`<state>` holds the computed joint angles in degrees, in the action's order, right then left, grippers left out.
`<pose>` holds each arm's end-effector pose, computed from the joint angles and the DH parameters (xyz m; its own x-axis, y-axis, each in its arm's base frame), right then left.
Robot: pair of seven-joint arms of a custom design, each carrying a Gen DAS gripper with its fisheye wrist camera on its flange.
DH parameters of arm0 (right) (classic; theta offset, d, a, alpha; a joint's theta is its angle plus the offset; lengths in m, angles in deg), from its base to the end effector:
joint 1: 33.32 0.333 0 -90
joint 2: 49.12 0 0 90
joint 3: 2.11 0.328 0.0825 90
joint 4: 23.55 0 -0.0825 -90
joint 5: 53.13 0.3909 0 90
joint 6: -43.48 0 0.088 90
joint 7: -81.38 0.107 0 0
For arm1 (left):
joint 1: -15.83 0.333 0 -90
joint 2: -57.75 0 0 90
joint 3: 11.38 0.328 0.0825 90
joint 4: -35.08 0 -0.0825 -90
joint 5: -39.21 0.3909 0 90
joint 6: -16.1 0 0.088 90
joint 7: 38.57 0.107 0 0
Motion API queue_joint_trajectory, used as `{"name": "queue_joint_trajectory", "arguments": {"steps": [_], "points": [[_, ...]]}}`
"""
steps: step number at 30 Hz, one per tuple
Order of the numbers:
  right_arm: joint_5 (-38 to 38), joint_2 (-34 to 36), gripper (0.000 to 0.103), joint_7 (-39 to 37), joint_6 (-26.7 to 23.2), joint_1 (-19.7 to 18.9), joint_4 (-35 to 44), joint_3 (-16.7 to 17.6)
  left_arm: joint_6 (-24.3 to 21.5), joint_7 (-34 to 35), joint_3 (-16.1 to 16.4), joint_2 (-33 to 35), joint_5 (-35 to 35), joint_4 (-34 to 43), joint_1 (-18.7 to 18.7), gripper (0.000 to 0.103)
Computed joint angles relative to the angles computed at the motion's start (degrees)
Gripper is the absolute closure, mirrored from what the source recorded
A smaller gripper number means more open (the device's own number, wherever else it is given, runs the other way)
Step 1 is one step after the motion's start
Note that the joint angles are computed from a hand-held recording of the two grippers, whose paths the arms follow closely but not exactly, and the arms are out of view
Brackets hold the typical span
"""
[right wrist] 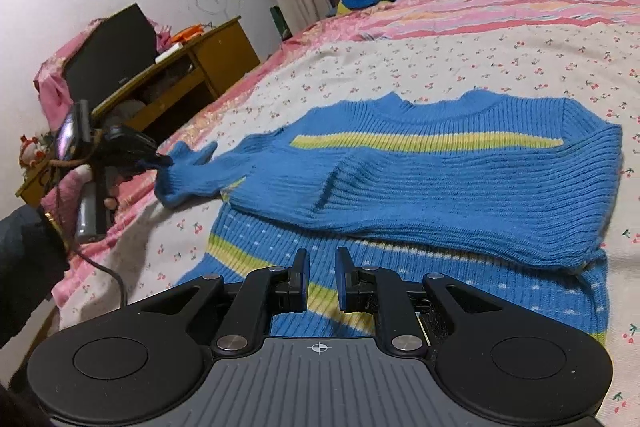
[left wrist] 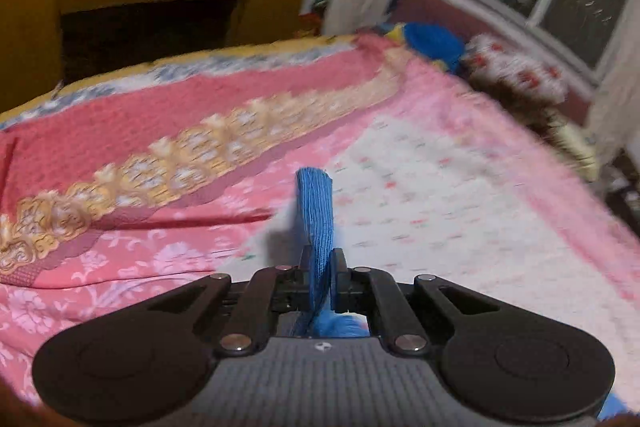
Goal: Fold small clothes
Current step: 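Fold the held sleeve with the left tool across the body, release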
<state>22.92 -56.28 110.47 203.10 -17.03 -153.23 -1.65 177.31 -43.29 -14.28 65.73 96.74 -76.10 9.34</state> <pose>0.5213 0.1112 0.4670 0.3674 -0.8425 -0.3940 -0.6964 0.0316 -0.7170 0.6198 -0.1428 0.4881 0.4315 -0.8306 0.3519 -0.4597 -0.5381 -0.7065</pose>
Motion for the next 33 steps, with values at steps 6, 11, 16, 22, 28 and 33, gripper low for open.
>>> {"name": "queue_joint_trajectory", "arguments": {"steps": [6,11,16,22,28,33], "points": [[3.09,-1.42,0.087,-2.08,-0.33,-0.08,-0.12,-0.46,7.03,1.62,-2.10,-2.46,1.94,0.81,-1.12,0.090],[4.55,-2.36,0.087,-2.39,-0.21,-0.42,-0.20,-0.93,12.85,12.20,-4.48,0.05,-6.17,3.87,-3.23,0.090],[5.33,-2.39,0.087,-2.54,1.05,-1.06,0.01,-1.33,14.67,34.41,-13.98,5.13,-24.18,6.57,-1.30,0.089],[-0.53,-1.04,0.087,4.32,1.15,-2.59,0.39,-1.76,10.19,46.35,-17.41,6.57,-32.12,5.60,-3.55,0.082],[-1.40,-0.96,0.087,7.05,-1.81,-3.46,0.36,-2.74,9.93,32.35,-4.15,1.46,-20.59,-0.89,-14.41,0.073],[-0.68,-0.24,0.078,9.00,-4.82,-4.31,0.86,-3.01,9.44,6.71,1.08,-2.08,3.13,-4.92,-16.71,0.070]]}}
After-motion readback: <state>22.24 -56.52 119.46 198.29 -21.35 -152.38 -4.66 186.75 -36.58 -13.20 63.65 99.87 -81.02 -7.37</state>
